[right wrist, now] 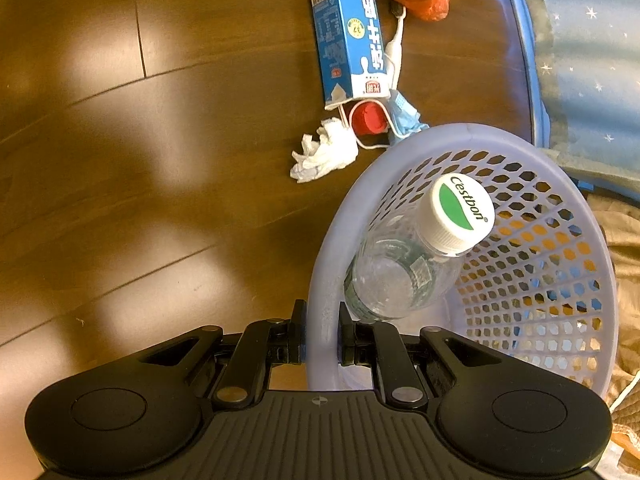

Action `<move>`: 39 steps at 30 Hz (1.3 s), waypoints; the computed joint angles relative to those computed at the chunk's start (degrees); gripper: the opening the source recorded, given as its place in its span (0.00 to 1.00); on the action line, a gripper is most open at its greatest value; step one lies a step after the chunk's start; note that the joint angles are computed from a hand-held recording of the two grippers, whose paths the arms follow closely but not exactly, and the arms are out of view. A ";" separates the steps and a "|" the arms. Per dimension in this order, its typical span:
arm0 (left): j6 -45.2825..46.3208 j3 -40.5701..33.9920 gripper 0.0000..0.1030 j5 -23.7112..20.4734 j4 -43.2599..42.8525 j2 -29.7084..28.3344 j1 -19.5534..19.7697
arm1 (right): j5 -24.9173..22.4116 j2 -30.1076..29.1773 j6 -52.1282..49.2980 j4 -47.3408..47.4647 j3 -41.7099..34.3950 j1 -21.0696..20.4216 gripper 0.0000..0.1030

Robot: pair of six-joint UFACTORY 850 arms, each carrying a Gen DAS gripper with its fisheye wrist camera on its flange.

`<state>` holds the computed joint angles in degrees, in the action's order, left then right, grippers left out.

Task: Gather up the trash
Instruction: 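Move the left tool to the crumpled paper bag and close on it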

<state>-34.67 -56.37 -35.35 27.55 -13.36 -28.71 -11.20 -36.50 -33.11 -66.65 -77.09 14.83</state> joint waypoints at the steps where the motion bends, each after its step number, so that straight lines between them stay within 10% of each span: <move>1: 1.50 0.21 0.81 0.60 -1.53 0.00 0.12 | -0.13 0.08 0.19 -0.20 0.12 0.15 0.09; 10: 4.38 -0.79 0.80 1.09 -6.16 -1.87 -1.16 | -1.03 0.33 8.00 -8.66 1.40 1.43 0.09; 39: -0.75 -2.91 0.78 -0.21 -3.96 -5.04 -2.76 | -1.16 0.24 -25.35 32.49 -2.18 -0.09 0.09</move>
